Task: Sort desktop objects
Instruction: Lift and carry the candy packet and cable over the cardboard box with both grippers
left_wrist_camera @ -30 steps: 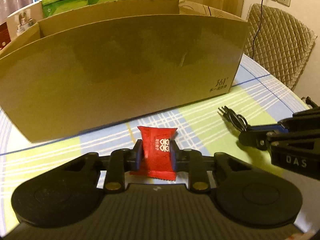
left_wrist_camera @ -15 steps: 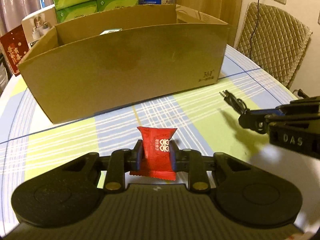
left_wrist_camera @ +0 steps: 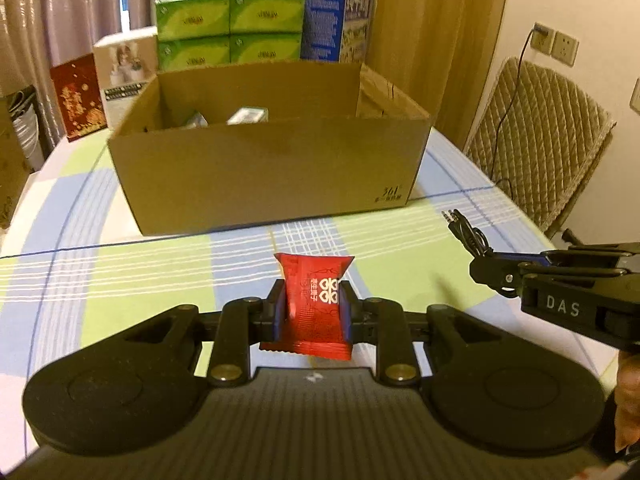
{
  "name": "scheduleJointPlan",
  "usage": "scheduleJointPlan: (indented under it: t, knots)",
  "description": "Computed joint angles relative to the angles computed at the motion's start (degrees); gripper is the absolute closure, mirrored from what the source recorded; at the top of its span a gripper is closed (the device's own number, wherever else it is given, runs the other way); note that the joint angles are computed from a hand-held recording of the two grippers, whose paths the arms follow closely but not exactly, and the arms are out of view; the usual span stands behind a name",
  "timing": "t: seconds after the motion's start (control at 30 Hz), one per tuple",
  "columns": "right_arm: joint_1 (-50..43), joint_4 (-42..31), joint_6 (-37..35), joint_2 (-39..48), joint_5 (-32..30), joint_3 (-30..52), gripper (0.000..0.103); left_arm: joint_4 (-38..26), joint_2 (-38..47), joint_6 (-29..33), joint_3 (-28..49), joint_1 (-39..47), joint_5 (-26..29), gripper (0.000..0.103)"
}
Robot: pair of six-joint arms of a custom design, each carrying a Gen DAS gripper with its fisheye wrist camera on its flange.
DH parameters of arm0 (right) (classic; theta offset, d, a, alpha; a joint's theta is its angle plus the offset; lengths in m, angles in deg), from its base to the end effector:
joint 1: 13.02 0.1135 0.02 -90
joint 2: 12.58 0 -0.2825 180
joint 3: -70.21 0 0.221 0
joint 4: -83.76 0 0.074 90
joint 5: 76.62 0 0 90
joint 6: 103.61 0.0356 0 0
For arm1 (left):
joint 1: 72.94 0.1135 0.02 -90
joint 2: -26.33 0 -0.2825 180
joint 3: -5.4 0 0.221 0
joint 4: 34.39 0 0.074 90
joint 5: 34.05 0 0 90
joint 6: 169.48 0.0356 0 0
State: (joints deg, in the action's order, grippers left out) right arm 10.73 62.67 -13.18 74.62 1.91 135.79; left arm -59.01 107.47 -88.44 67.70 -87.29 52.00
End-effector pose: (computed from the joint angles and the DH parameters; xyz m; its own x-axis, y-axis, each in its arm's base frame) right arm 0.2641 0.1239 0.2404 -0.6248 -0.2669 -0.7338 -0.5238 0.8402 0.1404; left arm 0.2575 -0.0633 0.2459 -0.6892 0.0159 -0.7244 0.0926 0.9935 -0.0662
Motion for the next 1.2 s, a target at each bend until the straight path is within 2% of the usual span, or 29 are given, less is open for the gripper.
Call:
scheduleJointPlan:
  t: [0.27, 0.6, 1.2]
  knots:
    - [0.4, -4.5, 0.1, -5.6, -0.1, 1.4, 0.095, -7.7, -7.9, -2.5, 1.9, -1.8, -2.6, 0.081]
    - [-0.3, -7.3, -0.5, -8.5, -1.0, 2.7, 0.095, -13.4, -12.3, -3.1, 3.6, -3.9, -6.2, 0.081]
    - [-1.4, -9.1, -1.8, -7.7, -1.5, 6.1, 0.095, -15.3, -11.9, -1.3, 5.9, -2.6, -6.1, 0.081]
